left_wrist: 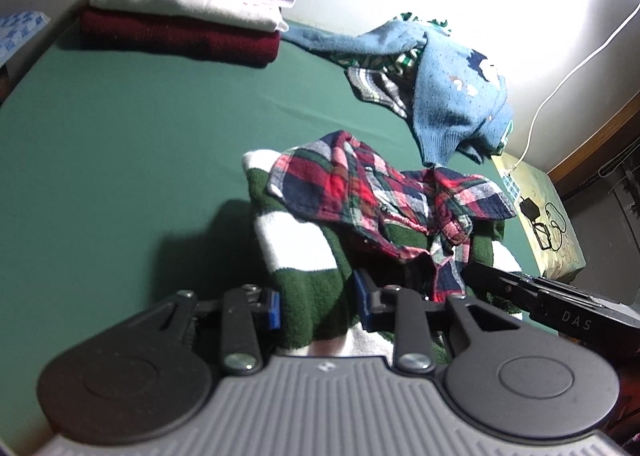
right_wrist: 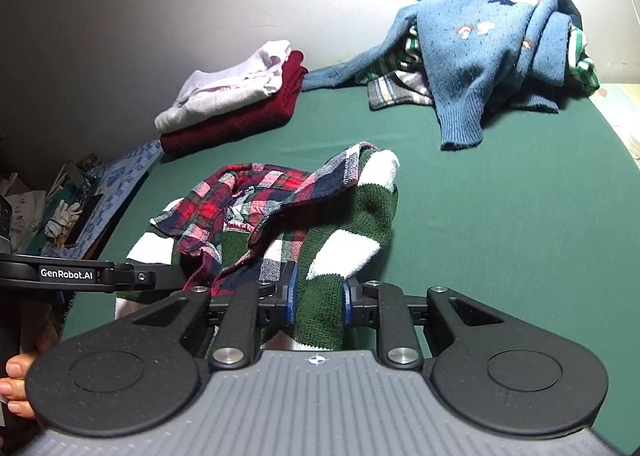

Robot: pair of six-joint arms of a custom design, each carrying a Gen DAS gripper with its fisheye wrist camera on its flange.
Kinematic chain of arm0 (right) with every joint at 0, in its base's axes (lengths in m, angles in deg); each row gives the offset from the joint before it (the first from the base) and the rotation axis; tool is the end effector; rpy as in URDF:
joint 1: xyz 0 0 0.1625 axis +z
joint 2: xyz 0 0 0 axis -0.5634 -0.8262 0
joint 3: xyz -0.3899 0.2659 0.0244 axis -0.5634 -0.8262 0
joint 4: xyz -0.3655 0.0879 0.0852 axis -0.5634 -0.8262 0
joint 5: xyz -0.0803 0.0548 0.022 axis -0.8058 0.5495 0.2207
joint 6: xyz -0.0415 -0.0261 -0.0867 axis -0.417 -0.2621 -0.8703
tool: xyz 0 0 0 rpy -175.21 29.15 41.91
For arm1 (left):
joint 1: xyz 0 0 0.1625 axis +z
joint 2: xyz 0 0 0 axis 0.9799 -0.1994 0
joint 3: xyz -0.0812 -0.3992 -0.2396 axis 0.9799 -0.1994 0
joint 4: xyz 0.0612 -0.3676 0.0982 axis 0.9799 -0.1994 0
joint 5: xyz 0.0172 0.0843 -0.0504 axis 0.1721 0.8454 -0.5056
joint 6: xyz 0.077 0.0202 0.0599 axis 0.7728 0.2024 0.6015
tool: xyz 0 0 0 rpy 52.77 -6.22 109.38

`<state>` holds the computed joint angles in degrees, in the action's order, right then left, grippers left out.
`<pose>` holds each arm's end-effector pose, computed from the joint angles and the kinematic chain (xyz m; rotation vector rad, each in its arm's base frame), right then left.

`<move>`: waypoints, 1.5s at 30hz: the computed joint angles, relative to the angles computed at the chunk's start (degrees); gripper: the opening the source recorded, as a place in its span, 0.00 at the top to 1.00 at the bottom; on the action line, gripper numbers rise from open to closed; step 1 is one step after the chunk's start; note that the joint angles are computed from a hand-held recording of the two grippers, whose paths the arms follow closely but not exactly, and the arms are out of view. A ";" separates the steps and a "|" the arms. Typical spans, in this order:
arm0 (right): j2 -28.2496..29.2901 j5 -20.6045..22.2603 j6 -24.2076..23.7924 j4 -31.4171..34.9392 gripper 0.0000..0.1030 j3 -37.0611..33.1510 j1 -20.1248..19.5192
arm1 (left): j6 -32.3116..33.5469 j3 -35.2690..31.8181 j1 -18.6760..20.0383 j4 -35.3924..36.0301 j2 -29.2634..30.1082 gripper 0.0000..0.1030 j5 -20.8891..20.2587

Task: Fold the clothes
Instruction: 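Lift the striped cardigan bundle with both grippers off the table, then carry the bundle with both grippers onto the white-and-maroon folded stack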

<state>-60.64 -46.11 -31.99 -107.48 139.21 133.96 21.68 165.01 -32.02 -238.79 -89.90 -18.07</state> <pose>0.1829 -0.4763 0.2541 0.3691 -2.5986 0.9794 -0.2435 -0.5174 0.1970 0.4549 2.7521 -0.6589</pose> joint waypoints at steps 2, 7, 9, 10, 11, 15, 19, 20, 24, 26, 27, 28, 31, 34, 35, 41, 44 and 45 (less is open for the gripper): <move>-0.56 0.55 -0.68 0.27 0.79 -0.31 0.20 | -0.06 -0.50 -0.90 0.68 -0.10 0.71 0.96; -1.79 3.53 -2.70 2.02 0.79 -1.85 0.14 | -0.36 -2.45 -2.60 2.47 -0.39 0.77 2.51; -1.61 4.22 -3.21 2.63 0.79 -2.77 0.22 | -0.44 -3.40 -2.90 3.22 -0.18 0.78 3.49; -1.38 4.57 -3.53 2.50 0.79 -3.11 0.28 | -0.25 -3.72 -2.87 3.30 -0.20 0.79 3.71; -1.09 4.63 -3.67 2.53 0.79 -3.58 0.47 | 0.03 -3.99 -2.77 3.26 -0.26 0.79 3.81; 0.24 4.33 -3.66 2.83 0.79 -5.83 1.65 | 2.56 -5.49 -1.95 3.13 -0.61 0.80 3.68; 2.60 2.95 -3.06 2.14 0.79 -9.22 3.98 | 6.47 -8.53 0.18 4.02 -1.19 0.80 2.05; 3.24 2.57 -2.94 1.95 0.79 -10.16 4.57 | 7.59 -9.73 0.81 4.69 -1.27 0.80 1.66; 6.92 1.27 -2.70 1.18 0.80 -15.11 6.93 | 12.25 -14.98 3.18 7.58 -1.24 0.80 0.35; 8.95 0.87 -2.67 1.17 0.80 -18.07 7.87 | 14.59 -18.02 4.34 8.79 -0.93 0.80 -0.14; 10.00 0.69 -2.82 1.11 0.80 -19.60 8.31 | 15.74 -19.61 4.90 9.39 -0.72 0.80 -0.38; 10.94 0.78 -2.95 1.06 0.80 -21.06 8.71 | 16.98 -21.25 5.38 9.97 -0.44 0.80 -0.48; 13.75 1.00 -3.83 1.80 0.80 -26.15 9.82 | 20.78 -26.37 6.63 11.44 0.70 0.80 -0.61; 16.83 1.60 -4.14 2.74 0.80 -32.14 10.50 | 24.32 -31.66 7.77 12.36 2.39 0.80 -0.32; 17.85 1.99 -4.04 3.12 0.80 -34.08 10.54 | 25.25 -33.53 8.15 12.84 3.07 0.80 -0.15; 23.77 4.63 -4.11 5.27 0.80 -44.53 10.23 | 29.70 -44.70 10.58 16.39 7.60 0.80 0.49; 26.58 4.96 -4.97 5.71 0.80 -48.60 9.95 | 31.59 -49.40 11.58 17.84 9.90 0.80 1.14; 27.43 5.14 -5.02 5.88 0.80 -49.81 9.80 | 32.23 -50.72 11.86 18.08 10.63 0.80 1.47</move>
<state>-33.21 -40.98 -37.01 -101.60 89.40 143.75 53.91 114.29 -20.15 -220.71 -79.26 -16.59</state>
